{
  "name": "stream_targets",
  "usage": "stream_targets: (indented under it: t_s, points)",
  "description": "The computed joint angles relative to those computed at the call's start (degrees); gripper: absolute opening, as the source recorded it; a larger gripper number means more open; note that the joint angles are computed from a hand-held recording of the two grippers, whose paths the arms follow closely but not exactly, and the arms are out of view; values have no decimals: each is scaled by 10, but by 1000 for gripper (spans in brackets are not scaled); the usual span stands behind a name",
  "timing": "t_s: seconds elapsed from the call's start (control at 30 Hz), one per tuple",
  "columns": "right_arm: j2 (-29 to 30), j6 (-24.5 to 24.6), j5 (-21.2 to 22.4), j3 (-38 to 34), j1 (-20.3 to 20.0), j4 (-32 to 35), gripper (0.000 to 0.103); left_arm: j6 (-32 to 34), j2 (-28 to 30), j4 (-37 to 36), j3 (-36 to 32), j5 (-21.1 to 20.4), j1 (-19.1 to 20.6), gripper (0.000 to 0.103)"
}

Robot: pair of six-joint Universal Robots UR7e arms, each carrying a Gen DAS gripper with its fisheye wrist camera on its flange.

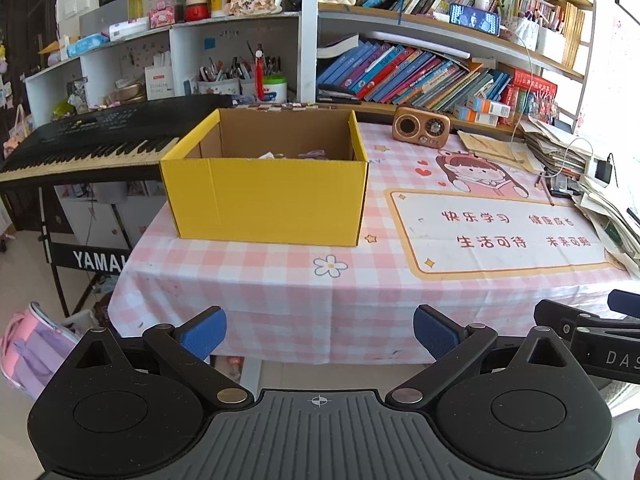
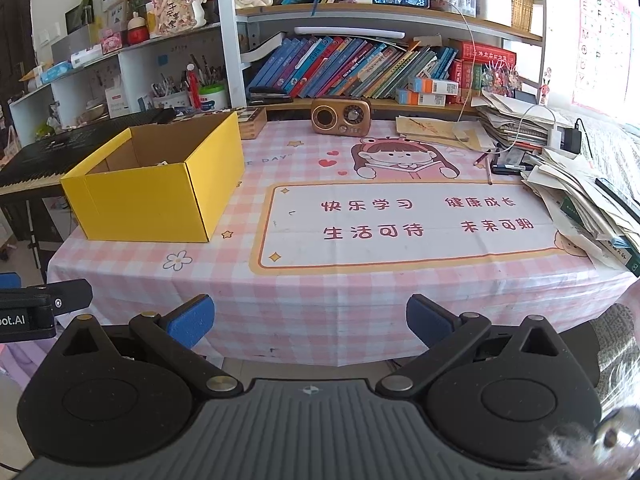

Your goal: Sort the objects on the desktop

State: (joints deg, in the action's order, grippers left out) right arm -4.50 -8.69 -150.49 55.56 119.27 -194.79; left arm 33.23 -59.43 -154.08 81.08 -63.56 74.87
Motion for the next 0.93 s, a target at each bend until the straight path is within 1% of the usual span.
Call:
stream_targets:
  t_s: [0.13,0.37,0.6,0.93]
  points:
    - [0,0,0,-1,0,0,103,-3,0,11,-2,3,0,101]
    - [-1,0,0,-2,1,5,103,3,0,1,1,5,-2,101]
    - [-2,1,1,-1,0,9,103,-13,5,22,-10,16,0,103]
    - [1,9,1,-7,-4,28,103,-25,12,34,-25,12,7,103]
